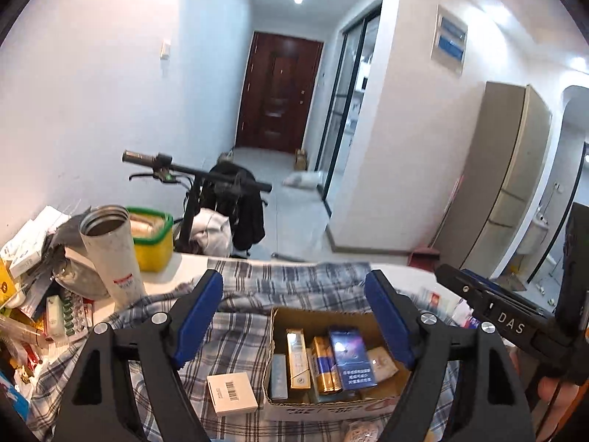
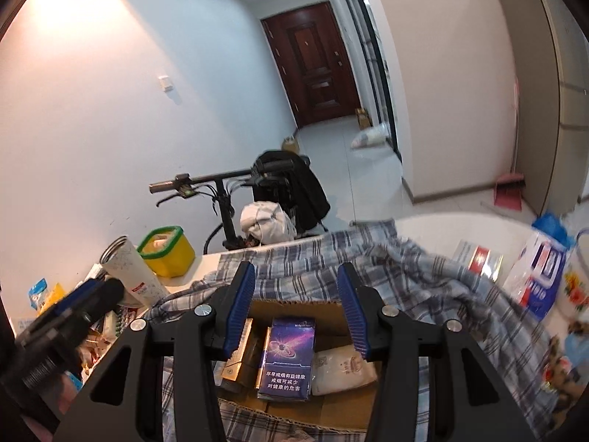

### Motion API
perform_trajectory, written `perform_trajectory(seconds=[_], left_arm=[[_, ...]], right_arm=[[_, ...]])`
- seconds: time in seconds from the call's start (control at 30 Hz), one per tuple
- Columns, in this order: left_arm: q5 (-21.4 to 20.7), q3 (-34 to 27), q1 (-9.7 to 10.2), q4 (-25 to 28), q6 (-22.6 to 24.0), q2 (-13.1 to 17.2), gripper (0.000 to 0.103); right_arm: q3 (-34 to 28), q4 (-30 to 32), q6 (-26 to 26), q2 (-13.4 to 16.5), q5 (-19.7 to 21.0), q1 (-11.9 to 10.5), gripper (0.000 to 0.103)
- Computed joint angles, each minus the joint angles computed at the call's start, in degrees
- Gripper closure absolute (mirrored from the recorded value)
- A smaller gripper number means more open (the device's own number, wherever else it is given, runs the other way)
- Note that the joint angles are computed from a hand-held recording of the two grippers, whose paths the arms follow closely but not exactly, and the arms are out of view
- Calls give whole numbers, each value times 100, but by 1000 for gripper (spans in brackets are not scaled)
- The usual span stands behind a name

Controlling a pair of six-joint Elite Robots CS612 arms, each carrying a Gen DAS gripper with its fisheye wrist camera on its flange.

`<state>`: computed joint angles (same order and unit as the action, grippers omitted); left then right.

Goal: Organize objects
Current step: 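Open both tools to release the packs inside the box, then raise both open tools up out of the box and pull back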

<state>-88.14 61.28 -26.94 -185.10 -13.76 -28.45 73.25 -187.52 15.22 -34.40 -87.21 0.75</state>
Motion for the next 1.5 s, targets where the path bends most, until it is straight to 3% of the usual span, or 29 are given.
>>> perform_trajectory(seconds=[0.07, 0.13, 0.23, 0.3, 0.37, 0.5, 0.63, 0.73, 0.8, 0.9, 1.03, 1.1, 1.27, 1.5], left_arm=[[124, 136, -21, -239, 109, -73, 21], [332, 232, -55, -457, 257, -117, 21], [1151, 337, -177, -993, 624, -125, 21], [1536, 360, -232, -1241, 817, -116, 20], [1494, 436, -226, -1405, 875, -158, 17], [1333, 702, -226, -1806, 848, -299, 17], [1326, 979, -267, -2247, 1003, -441, 16], [1306, 1207, -295, -2498, 1146, -560, 10], [1375, 1279, -325, -2699, 1289, -587, 0], [1610, 1340, -381, -3062, 1413, -587, 0], [1585, 1531, -395, -3332, 1384, -680, 0], [1485, 1629, -375, -3336, 1288, -751, 0], [1217, 1737, -299, -2977, 904, -880, 0], [1346, 1674, -332, -2861, 1106, -846, 0]], right_arm=[[122, -265, -221, -81, -256, 49, 57], [211, -506, -407, -134, -479, 97, 48], [301, -778, -609, -190, -832, 168, 43], [372, -913, -627, -234, -791, 169, 43], [438, -982, -599, -282, -676, 153, 43], [614, -1205, -507, -392, -501, 123, 32], [721, -1425, -573, -457, -552, 142, 32], [842, -1659, -485, -520, -478, 133, 26], [932, -1854, -468, -564, -416, 129, 19], [1055, -2169, -588, -605, -568, 169, 17], [1098, -2545, -847, -598, -969, 257, 5], [1114, -2702, -910, -593, -1132, 289, 0], [1152, -2902, -977, -604, -1231, 314, 0], [1152, -2948, -1170, -612, -1339, 359, 0]])
